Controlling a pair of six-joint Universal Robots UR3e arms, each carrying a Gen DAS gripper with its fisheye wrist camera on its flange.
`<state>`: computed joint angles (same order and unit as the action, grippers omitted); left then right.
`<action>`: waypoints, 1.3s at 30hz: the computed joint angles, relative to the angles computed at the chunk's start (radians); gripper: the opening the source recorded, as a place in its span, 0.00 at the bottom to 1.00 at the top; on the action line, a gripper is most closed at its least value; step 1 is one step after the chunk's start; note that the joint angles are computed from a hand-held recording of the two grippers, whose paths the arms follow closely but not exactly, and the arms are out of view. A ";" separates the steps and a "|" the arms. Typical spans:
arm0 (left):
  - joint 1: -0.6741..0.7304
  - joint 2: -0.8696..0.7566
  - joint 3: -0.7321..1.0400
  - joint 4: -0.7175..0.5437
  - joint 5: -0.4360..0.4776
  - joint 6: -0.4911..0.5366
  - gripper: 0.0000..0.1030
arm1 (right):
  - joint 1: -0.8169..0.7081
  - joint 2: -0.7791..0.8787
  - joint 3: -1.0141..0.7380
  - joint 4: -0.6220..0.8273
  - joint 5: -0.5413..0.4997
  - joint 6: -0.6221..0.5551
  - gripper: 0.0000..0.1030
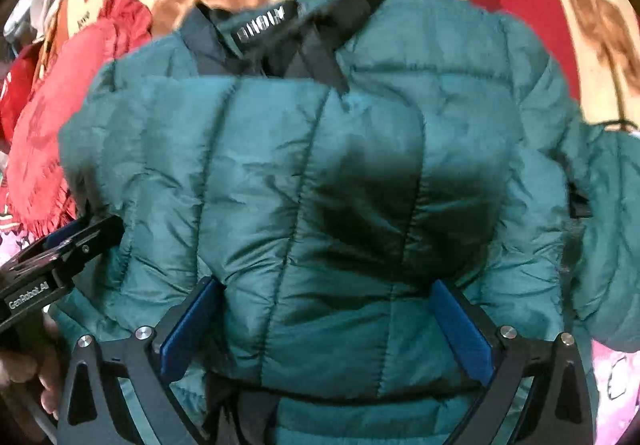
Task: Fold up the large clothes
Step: 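Lay the sleeve flat on the jacket body and open the left gripper, then move the right gripper to the other sleeve cuff and grasp it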
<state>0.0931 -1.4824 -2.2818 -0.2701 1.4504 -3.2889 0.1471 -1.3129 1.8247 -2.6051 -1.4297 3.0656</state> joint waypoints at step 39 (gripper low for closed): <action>-0.413 0.266 0.008 -0.221 0.298 -0.190 0.87 | -1.079 -0.625 0.413 -0.062 0.246 -0.311 1.00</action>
<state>-0.3204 -1.2166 -2.2739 -0.4912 1.7488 -3.4790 -0.9321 -1.9382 2.2376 -2.6675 -1.1837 2.7549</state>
